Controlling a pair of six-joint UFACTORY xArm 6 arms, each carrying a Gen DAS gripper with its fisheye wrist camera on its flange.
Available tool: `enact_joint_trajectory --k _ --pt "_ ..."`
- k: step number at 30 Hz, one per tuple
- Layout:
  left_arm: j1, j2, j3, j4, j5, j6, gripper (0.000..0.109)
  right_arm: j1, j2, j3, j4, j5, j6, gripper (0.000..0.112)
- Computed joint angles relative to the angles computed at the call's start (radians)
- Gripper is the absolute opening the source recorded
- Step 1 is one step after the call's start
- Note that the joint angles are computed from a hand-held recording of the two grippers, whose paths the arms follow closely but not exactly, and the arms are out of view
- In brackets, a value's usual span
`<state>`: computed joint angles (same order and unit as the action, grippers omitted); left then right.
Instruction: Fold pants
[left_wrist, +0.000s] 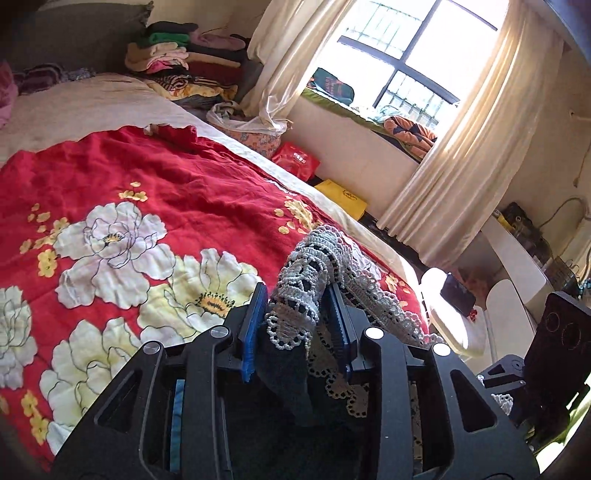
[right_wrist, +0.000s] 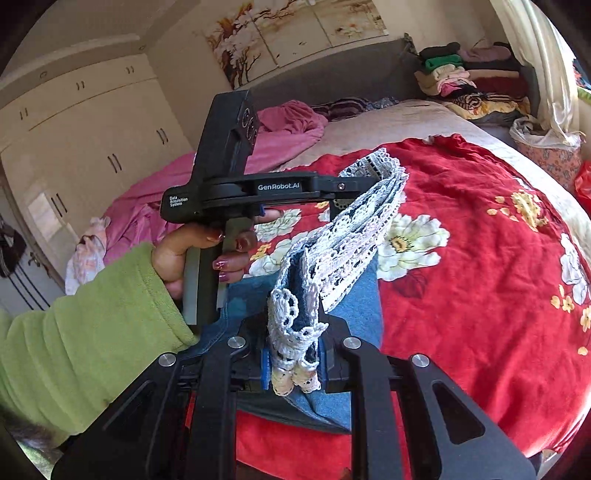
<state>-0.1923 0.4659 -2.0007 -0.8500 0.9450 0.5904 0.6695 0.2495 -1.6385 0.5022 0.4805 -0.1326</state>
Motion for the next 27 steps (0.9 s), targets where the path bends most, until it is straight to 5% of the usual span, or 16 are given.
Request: enact_joint_trajectory --k 3,7,15,18,22,27 --pt "0.028 -0.065 0.131 0.002 -0.036 -0.009 0.025 0.031 0.08 -0.081 -0.076 0.059 0.025 0.017" --pt "0.067 -0.123 0.266 0.099 -0.082 -0.233 0.044 0.069 0.171 -0.163 -0.154 0.139 0.05 0.017" --pt "0.171 -0.287 0.49 -0.141 -0.123 -0.216 0.064 0.113 0.193 -0.164 -0.087 0.192 -0.041 0.03" --pt "0.18 -0.291 0.482 -0.115 -0.086 -0.237 0.072 0.1 0.156 -0.132 0.083 0.228 -0.161 0.05" --pt "0.166 -0.311 0.51 -0.059 -0.05 -0.264 0.074 0.074 0.066 -0.05 0.133 0.191 -0.239 0.055" --pt "0.166 -0.352 0.578 -0.116 -0.07 -0.219 0.074 -0.038 0.163 -0.201 0.004 0.188 -0.068 0.057"
